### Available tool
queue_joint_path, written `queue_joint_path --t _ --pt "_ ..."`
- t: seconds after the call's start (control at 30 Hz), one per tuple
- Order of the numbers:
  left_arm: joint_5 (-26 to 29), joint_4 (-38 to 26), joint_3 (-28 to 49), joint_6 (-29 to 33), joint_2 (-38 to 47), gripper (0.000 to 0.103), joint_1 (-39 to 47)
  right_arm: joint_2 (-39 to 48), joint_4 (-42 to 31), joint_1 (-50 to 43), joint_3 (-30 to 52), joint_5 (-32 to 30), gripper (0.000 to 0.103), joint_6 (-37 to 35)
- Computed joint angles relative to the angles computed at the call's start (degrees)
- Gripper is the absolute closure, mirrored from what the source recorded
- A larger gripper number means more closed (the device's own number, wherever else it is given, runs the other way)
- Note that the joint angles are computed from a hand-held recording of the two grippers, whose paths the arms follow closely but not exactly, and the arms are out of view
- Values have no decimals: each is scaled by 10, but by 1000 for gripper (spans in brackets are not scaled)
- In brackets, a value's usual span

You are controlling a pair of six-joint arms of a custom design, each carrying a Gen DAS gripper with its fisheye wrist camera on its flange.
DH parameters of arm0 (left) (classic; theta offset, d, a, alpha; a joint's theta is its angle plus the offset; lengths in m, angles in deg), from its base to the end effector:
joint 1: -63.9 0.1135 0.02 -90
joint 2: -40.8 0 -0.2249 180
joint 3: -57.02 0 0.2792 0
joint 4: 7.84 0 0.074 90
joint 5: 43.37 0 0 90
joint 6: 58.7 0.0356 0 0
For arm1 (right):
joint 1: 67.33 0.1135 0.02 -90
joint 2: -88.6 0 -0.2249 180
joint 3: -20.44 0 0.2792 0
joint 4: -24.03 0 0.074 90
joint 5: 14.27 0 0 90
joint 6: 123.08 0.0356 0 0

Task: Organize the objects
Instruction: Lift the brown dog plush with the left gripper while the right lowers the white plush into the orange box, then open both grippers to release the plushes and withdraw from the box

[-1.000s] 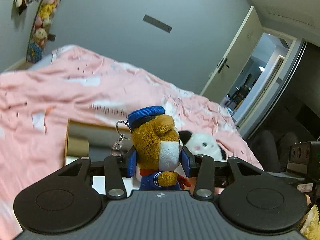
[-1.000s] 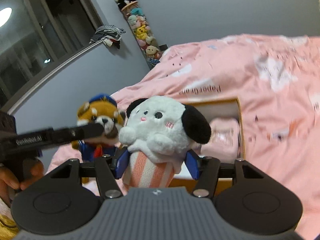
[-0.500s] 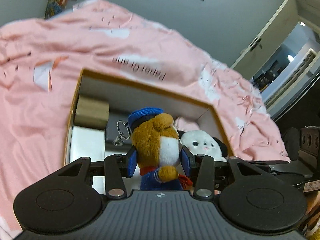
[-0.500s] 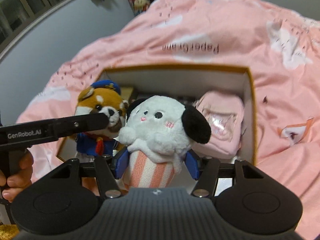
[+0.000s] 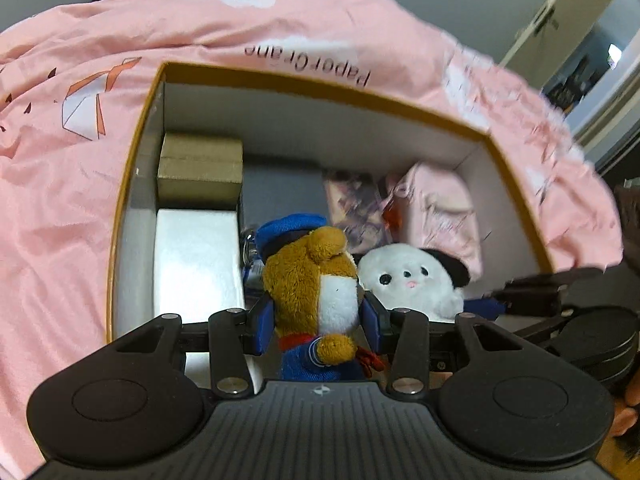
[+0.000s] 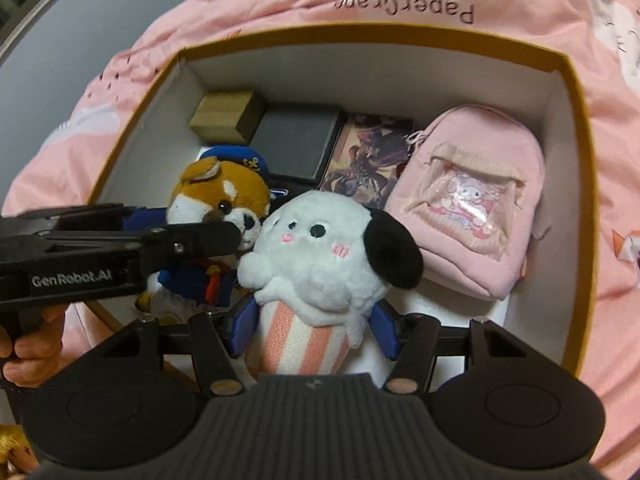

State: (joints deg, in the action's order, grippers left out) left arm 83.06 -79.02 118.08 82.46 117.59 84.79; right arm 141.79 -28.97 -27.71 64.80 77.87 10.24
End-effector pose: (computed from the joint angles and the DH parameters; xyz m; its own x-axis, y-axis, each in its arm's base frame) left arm 0.2345 0.0669 0.1543 -0.7852 0.3711 -0.4957 0.5655 0.7559 -0.3299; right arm 0.1648 0.1347 0.1541 -0.9219 0.1268 -0.3660 0.0121 0.9539 0.2999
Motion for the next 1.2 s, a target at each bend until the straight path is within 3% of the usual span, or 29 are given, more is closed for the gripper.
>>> queue_joint_path --t 0.17,0.37,0.47,0.6,0.63,0.67,0.73,0.8,0.87,1.0,1.2 --pt "-33 35 -19 -15 3 52 -23 64 22 2 16 -1 39 -25" --pt "-50 37 -13 -21 12 48 -40 79 25 -9 23 -19 31 -32" --pt "-41 20 -3 6 14 47 -28 56 5 -4 25 -5 27 -33" --pt "-9 -24 9 58 -2 44 8 -39 -37 10 3 19 26 -19" --pt "6 -41 17 73 1 45 21 -68 -48 15 -4 30 27 -11" --pt "21 -55 27 80 6 51 31 -91 -54 17 -10 38 30 -3" --pt "44 -66 38 84 10 61 42 -121 -52 14 -25 45 42 13" --pt "40 -44 29 61 -5 68 32 -116 -39 10 -31 51 56 29" --pt "24 -31 26 41 0 75 15 -101 -23 0 -37 42 62 45" --pt "6 18 4 12 -8 79 5 -78 15 2 -47 39 64 68" --pt "-1 39 -11 12 -10 80 5 -50 27 9 -46 51 61 89"
